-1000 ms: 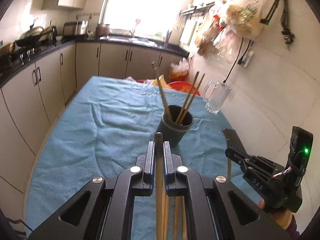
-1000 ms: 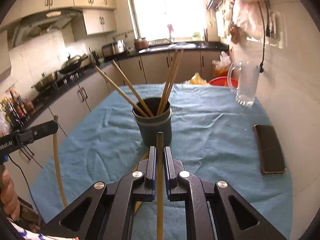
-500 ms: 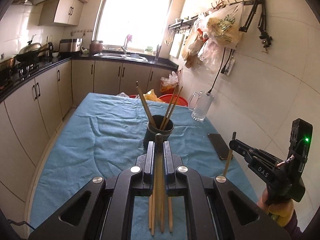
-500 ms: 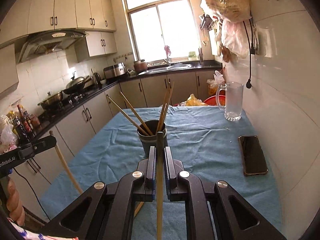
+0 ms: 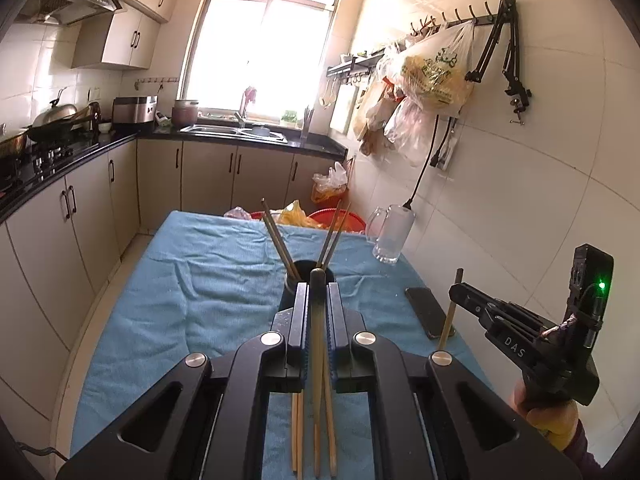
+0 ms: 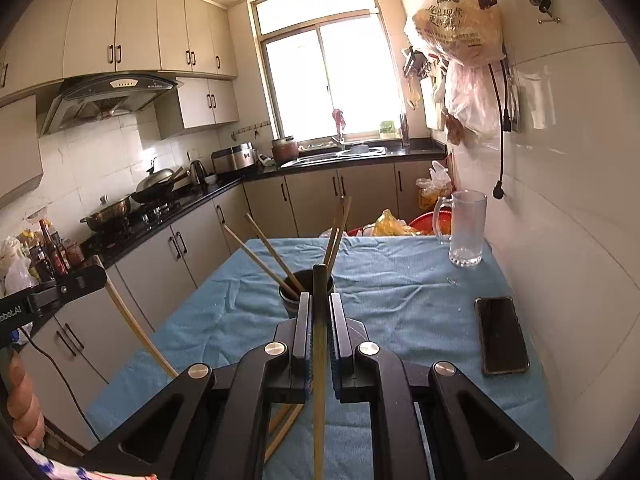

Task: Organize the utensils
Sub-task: 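Carry the left tool's chopstick over the cup while the right tool carries its own, then open the left tool above the cup while the right tool lowers its chopstick in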

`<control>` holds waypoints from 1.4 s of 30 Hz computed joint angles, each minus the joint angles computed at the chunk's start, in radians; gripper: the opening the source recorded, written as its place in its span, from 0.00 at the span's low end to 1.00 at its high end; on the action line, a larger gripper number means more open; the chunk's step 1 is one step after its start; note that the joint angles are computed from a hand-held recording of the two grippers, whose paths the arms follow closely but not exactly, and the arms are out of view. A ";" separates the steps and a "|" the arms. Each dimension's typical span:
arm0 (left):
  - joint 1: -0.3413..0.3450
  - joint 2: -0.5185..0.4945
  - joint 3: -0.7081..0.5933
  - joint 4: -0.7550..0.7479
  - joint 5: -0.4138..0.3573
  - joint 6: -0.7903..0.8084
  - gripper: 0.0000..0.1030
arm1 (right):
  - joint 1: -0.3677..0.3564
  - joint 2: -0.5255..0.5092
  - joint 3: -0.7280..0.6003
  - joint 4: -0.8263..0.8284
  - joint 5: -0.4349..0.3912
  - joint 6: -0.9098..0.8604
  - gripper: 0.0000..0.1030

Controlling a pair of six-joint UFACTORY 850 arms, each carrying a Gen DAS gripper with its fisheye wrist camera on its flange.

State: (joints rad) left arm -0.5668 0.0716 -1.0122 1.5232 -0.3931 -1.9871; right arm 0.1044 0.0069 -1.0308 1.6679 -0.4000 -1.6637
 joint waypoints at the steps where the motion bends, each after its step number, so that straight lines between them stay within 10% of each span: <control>1: 0.003 0.000 -0.005 0.002 0.004 0.003 0.07 | 0.001 -0.003 -0.006 0.003 0.001 -0.002 0.07; 15: 0.061 -0.065 -0.177 0.010 0.037 0.095 0.07 | 0.023 -0.139 -0.214 0.101 0.002 -0.008 0.07; 28: 0.137 -0.338 -0.530 -0.126 0.029 0.310 0.07 | 0.068 -0.392 -0.557 0.140 0.028 0.063 0.07; 33: 0.165 -0.455 -0.655 -0.314 0.038 0.491 0.07 | 0.085 -0.465 -0.621 0.213 0.084 -0.003 0.07; 42: 0.210 -0.585 -0.756 -0.772 0.025 0.875 0.07 | 0.084 -0.577 -0.686 -0.121 0.085 0.334 0.07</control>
State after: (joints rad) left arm -0.3572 -0.5137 -1.7680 0.7511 -0.3684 -1.1121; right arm 0.1884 -0.5699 -1.7168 1.5469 -0.3153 -1.3293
